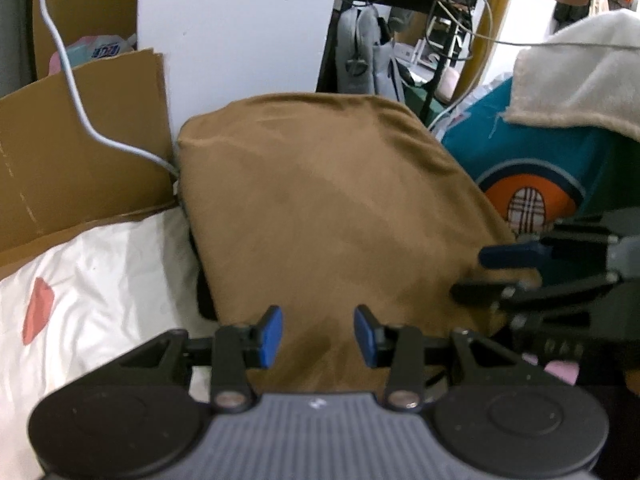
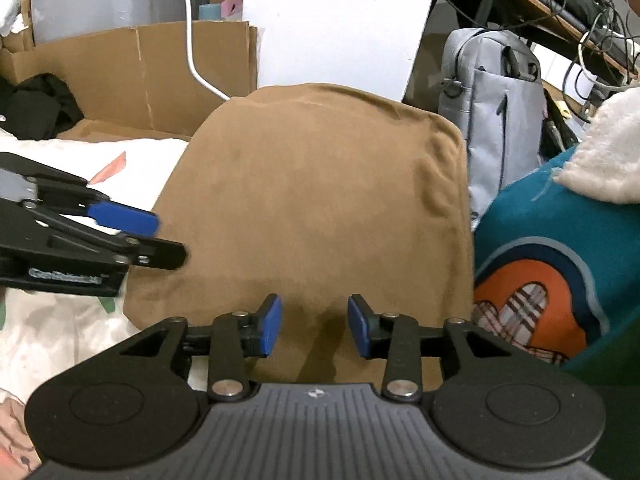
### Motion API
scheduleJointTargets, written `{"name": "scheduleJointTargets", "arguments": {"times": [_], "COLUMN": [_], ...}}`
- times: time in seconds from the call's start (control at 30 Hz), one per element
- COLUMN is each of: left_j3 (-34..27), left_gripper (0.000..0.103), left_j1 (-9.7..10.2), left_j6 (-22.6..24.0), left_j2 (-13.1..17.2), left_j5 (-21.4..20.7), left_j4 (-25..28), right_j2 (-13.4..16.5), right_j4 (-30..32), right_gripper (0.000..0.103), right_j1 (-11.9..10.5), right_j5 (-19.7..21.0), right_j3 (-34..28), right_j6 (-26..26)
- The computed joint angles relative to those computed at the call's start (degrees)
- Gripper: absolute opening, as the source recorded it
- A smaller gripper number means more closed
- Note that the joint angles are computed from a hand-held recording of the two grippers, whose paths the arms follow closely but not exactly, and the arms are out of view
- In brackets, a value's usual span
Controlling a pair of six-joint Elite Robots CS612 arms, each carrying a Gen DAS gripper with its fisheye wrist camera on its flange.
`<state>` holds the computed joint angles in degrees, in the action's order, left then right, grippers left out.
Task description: Fold clothes
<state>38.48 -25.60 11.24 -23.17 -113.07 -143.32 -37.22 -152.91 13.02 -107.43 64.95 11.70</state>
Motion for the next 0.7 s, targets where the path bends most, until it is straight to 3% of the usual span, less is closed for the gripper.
{"name": "scheduleJointTargets", "arguments": {"times": [0.27,0.43,0.7], "left_j3": [-0.1,0.2,2.5], "left_gripper": [0.039,0.039,0.039], "left_j1": [-0.82,-0.94,-0.50], "left_j6": [-0.2,0.1,3.6], "left_j2": [0.6,0.5,-1.0], "left_j5": [0.3,0.3,-0.7], "left_j4": [1.1,2.5,5.2], "right_j2": [1.6,0.9,0.4], "right_j4": [1.1,1.7,1.9], "right_gripper": [0.045,0.045,0.045], "right_j1": [0.2,0.0,0.3], "right_j5": [-0.2,2.0,2.8], "right_j3": [-1.4,0.1,1.1], "right_j6": [-1.0,1.8,1.1]}}
